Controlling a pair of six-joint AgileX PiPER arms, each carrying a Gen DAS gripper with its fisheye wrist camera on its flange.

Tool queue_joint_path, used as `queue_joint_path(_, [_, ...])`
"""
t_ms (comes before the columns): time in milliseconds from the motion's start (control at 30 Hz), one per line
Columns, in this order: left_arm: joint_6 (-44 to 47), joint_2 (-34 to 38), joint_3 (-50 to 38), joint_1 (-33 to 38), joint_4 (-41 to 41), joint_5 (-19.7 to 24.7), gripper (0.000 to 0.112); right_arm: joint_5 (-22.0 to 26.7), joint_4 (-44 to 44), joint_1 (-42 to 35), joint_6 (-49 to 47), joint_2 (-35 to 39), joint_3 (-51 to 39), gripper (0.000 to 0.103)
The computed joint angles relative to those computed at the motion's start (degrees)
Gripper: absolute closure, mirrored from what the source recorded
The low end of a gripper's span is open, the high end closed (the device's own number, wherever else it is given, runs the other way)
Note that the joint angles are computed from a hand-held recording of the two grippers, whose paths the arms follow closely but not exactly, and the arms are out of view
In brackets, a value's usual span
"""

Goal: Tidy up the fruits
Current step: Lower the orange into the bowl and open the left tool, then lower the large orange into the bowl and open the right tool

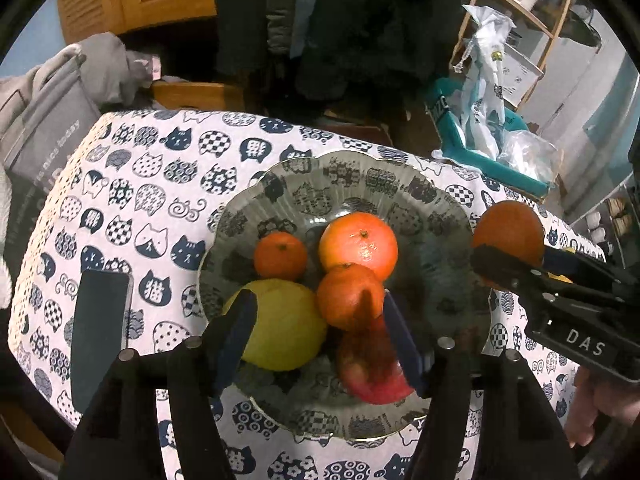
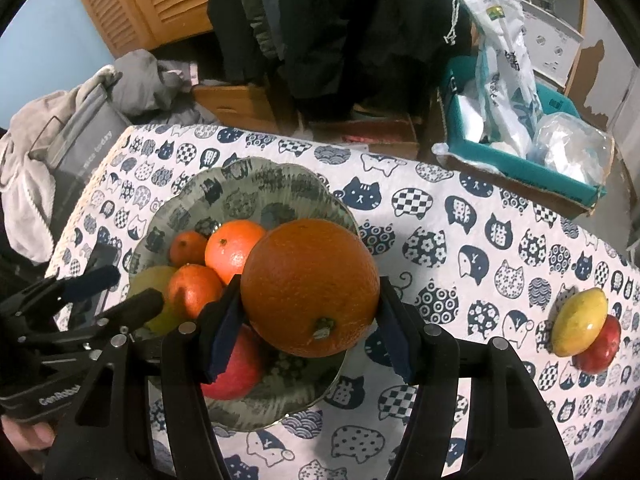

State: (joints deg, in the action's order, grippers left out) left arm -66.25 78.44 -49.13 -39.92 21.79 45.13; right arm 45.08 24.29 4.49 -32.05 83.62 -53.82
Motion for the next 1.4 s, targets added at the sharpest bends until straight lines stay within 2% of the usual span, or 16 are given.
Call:
queue_joint_path(300, [-2.9,-3.3,1.3,-0.1,1.3,2.1,0.042,-0.5,-1.6,2.3,1.2,1.4,1.1,0.039])
queue_joint_path(733, [-2.6,-4.7,1.8,0.7,0.6,2.6,0.041,-1.8,-5.4,5.2,4.4,2.9,2.0,0.038])
queue_joint_path(767, [-2.7,-4.8,1.7,0.6,0.6,2.6,0.041,-2.1,-5.3,5.1,4.6,3.0,2.1,0.034])
queue_joint_path(867, [-2.6,-5.2,1.6,0.4,0.7,2.9,0.041,-2.8,-2.7,4.0,2.6,1.5,2.4,0.021])
queue_joint_path(1400, [-5.7,-7.7,-1.4,-3.9,3.4,7.2,0.04,0.3,-4.9,0.6,4.2,-7.1,-1.3,0.021])
